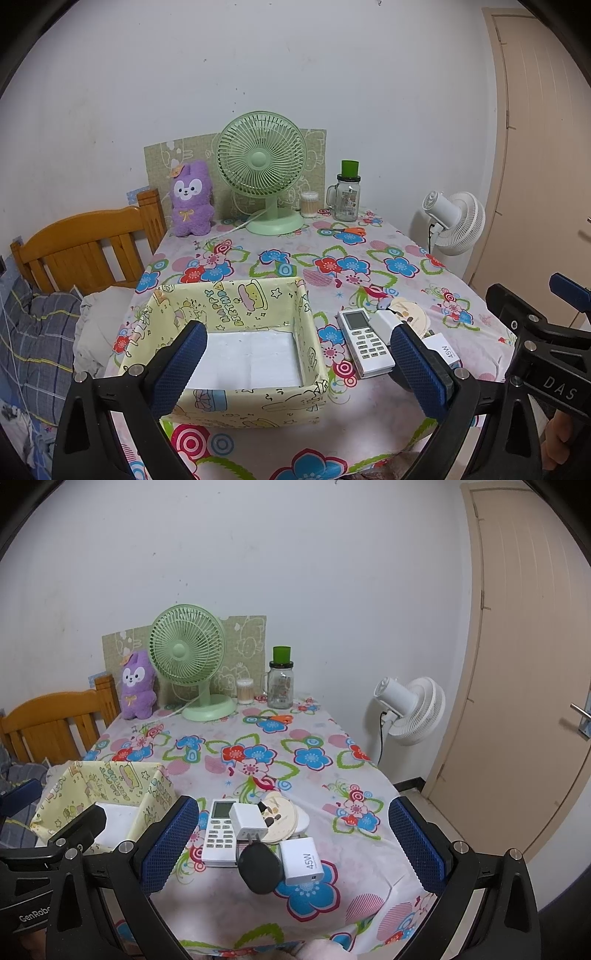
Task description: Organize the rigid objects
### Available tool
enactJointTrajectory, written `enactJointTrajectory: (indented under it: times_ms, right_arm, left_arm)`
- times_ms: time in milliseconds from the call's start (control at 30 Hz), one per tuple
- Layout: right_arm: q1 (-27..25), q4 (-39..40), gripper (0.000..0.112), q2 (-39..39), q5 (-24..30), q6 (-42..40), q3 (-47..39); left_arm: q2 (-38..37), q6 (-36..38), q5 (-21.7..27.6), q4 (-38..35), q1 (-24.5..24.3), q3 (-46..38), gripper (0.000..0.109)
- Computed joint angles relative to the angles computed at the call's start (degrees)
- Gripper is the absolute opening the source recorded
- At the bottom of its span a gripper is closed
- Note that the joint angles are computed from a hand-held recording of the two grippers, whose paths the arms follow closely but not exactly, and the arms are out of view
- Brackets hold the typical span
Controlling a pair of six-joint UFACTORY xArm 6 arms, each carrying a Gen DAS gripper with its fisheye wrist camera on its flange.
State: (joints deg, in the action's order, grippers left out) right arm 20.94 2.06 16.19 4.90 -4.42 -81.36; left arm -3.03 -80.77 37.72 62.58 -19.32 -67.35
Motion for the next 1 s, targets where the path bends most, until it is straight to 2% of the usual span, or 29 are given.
enactJointTrajectory:
  times_ms: [1000]
  right_arm:
    - [-0.2,0.0,0.101,1.7,1.2,-0.7,-2.2]
  left_arm:
    - [1.2,-0.1,-0.5,-0.6,-0.3,-0.4,0.100]
